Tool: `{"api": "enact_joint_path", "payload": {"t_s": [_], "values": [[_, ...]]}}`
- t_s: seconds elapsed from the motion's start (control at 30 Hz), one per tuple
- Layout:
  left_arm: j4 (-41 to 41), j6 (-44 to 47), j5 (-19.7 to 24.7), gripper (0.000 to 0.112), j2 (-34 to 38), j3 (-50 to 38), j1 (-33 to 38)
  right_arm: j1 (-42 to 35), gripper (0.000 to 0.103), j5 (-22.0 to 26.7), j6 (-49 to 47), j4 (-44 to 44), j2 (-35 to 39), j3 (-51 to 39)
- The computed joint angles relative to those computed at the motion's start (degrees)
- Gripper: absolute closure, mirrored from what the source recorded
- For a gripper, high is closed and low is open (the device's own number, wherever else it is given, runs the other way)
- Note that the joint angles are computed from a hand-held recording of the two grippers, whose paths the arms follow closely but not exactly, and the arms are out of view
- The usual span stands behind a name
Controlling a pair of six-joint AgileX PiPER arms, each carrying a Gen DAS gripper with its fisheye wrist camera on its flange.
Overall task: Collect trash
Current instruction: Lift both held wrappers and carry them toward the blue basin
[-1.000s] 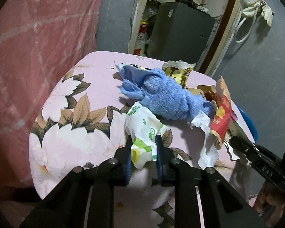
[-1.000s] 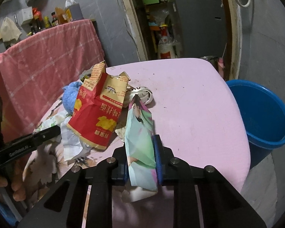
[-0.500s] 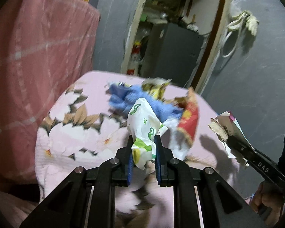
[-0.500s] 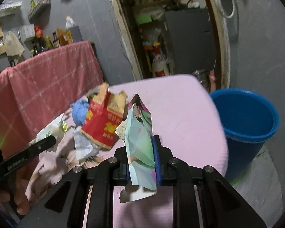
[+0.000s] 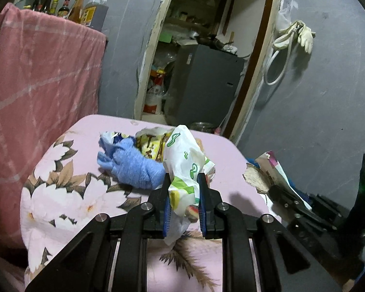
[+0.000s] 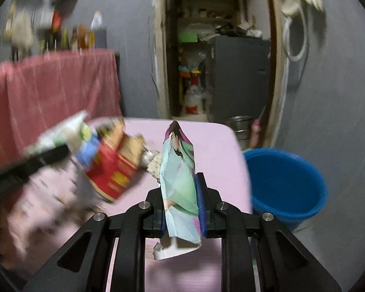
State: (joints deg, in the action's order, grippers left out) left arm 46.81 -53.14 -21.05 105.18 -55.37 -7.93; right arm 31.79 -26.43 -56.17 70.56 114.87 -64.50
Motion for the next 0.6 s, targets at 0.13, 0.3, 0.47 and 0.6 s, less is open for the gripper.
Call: {"api": "enact_joint_path", "payload": {"t_s": [0.13, 0.3, 0.47, 0.6], "values": [[0.0, 0.1, 0.1, 0.097, 0.7, 0.8, 0.5, 1.3, 0.086, -2.2, -9.0, 5.7, 2.8, -2.3], [-0.5, 0.5, 0.3, 0.097, 0.8, 1.9, 0.5, 1.4, 0.086, -1.7, -18.6, 13.4, 6.5, -6.4], [0.6, -0.7, -0.3, 0.097, 0.6, 2.6, 1.1, 1.4, 0.086, -3.3, -24.2, 19.1, 7.4, -6.5], [1.8, -2.1, -0.9, 0.097, 0.6, 3.0, 1.0, 0.2, 0.085, -1.2, -23.1, 19.0, 5.6, -3.6]]}}
